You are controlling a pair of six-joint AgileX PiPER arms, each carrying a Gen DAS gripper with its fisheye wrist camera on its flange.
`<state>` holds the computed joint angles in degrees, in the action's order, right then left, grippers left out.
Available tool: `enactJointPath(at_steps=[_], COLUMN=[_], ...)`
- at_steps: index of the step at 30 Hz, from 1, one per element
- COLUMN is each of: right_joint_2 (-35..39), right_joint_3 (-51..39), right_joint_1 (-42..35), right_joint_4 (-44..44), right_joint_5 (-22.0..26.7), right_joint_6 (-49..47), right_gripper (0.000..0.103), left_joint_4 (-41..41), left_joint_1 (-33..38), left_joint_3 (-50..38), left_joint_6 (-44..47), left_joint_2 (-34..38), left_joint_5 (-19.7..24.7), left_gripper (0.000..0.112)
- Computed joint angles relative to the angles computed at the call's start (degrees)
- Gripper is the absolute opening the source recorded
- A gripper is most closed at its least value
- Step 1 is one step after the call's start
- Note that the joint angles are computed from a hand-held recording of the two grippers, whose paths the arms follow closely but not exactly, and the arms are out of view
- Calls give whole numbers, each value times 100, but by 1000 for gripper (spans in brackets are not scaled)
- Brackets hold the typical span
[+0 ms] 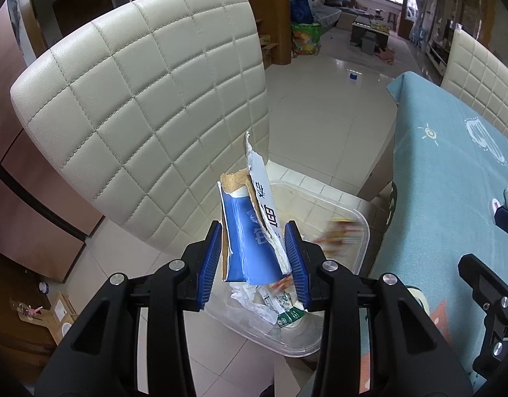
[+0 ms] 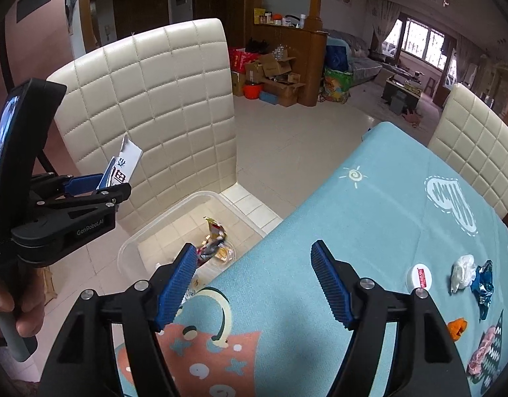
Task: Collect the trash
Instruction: 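Carry the wrapper and snack box to the clear bin and release them, then move both tools back over the table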
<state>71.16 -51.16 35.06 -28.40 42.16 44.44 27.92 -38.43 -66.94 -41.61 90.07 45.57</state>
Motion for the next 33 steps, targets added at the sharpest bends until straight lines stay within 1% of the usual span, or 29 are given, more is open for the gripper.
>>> enactJointPath(at_steps=[5, 7, 9, 10, 11, 12, 13, 15, 16, 23, 33], right_joint_2=[-122, -125, -129, -148, -191, -238, -272, -397, -457, -934, -1875], right_joint_3=[62, 53, 40, 42, 57, 69, 73, 116, 146, 341, 716], right_joint_1=[16, 134, 248, 270, 295, 330, 336, 355, 349, 464, 933], right_joint_4=[11, -163, -316, -340, -354, -365, -362, -339, -322, -339, -528], right_joint_5=[86, 258, 431, 466, 509, 563, 597, 672, 696, 1126, 2204], right_joint_6=[57, 245, 386, 414, 445, 489, 504, 572, 584, 858, 1464], right_gripper=[70, 70, 70, 70, 70, 70, 70, 70, 70, 70, 70], left_joint_4=[13, 65, 99, 152, 199, 284, 396, 489, 518, 449, 579], left_joint_1=[-109, -174, -240, -287, -319, -358, -397, -476, -519, -796, -1742], left_joint_3=[-35, -12, -8, -9, -16, 3, 37, 42, 19, 28, -122], left_joint_6=[-45, -102, -134, -198, -269, -404, -555, -644, -669, -708, -1043], left_joint_2=[-2, -38, -74, -102, -125, -175, -231, -309, -309, -396, -378], left_joint_5=[57, 83, 112, 148, 184, 189, 171, 173, 216, 324, 637], left_gripper=[43, 43, 48, 59, 76, 84, 89, 91, 94, 94, 94])
